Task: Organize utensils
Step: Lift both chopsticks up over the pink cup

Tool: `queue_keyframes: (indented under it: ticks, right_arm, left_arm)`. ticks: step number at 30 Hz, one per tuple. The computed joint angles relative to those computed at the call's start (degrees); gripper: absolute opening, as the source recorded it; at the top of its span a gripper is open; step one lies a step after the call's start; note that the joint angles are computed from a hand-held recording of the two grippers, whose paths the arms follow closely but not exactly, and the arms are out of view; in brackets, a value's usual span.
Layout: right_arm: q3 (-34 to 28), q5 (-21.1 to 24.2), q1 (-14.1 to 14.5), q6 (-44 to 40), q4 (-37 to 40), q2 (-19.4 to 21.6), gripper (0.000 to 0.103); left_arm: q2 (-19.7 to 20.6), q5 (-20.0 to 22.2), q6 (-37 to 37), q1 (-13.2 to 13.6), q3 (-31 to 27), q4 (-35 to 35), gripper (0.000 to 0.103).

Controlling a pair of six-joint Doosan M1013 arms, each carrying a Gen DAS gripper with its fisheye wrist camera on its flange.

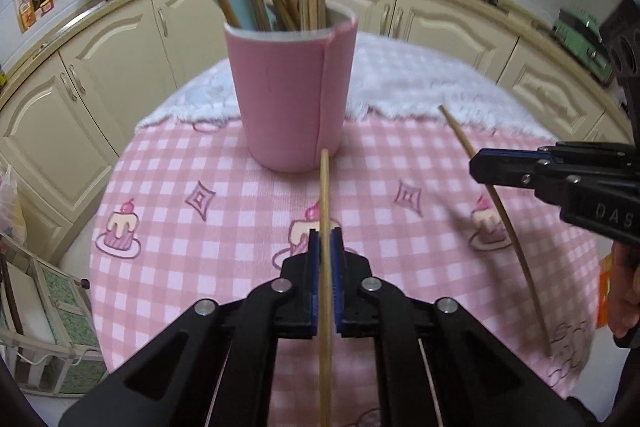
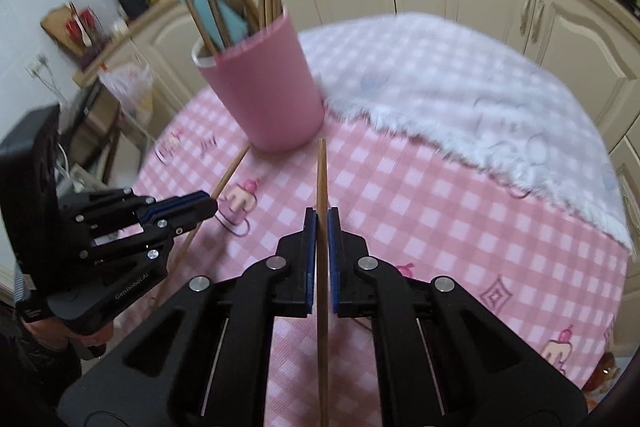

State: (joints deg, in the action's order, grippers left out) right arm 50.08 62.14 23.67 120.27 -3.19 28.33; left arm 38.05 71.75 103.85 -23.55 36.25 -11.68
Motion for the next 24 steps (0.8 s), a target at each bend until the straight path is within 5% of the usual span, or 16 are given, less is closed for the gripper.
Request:
queue_keyframes:
  ticks: [10, 24]
  right_arm:
    - [6.63, -13.46, 0.37, 5.26, -4.87, -5.5, 0.006]
    - [4.95, -18.69, 0.91, 6.43, -10.1, -6.05, 0.006]
  left_arm:
    - [-5.0, -15.19, -0.93, 1.07, 5.76, -5.66, 0.005]
    - [-6.73, -26.01, -2.66, 1.18, 6.81, -7.98, 0.005]
